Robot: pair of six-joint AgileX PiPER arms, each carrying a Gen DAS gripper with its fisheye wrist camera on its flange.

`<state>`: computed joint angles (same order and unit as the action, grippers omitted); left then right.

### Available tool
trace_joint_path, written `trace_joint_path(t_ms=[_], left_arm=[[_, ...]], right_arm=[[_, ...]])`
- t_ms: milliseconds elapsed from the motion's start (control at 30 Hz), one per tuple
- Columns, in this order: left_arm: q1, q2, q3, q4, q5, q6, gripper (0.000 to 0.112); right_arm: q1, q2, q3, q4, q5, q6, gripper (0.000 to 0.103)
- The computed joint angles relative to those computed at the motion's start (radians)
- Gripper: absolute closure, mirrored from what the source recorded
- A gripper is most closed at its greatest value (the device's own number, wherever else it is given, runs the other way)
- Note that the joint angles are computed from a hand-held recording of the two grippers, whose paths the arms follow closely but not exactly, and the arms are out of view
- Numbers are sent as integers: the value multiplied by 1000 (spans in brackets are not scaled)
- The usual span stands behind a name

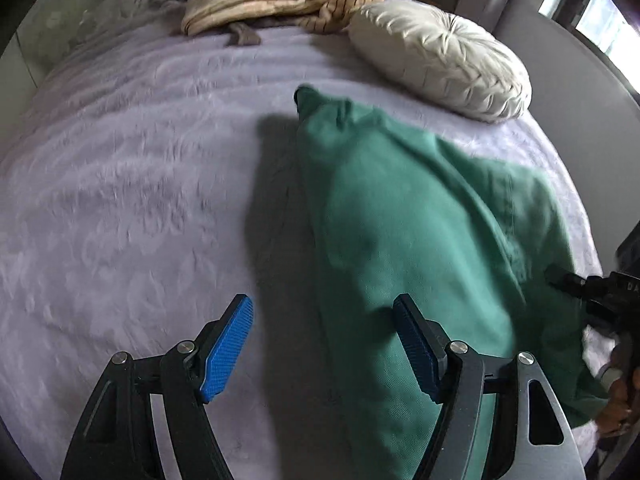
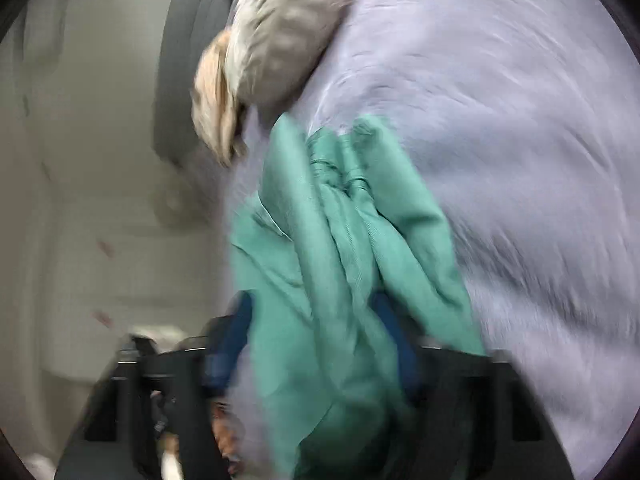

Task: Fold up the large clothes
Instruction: 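Fold the jacket over once more with both grippers and release it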

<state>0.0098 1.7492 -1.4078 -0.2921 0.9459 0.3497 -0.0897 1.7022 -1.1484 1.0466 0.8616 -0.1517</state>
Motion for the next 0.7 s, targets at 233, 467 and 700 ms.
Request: trace_joint_path(t_ms=[233,467,700], left_arm=[[-77,3,38,-23,-53,43,27],[-98,-9,84,36,-85,8,13],[11,-130,107,-31,60,115,13]], right_arm=[[2,-89,-9,-242,-48,134,96],[-121,-134,170,-135,4,80,88],[-141,-357,146,-173,220,44,46]])
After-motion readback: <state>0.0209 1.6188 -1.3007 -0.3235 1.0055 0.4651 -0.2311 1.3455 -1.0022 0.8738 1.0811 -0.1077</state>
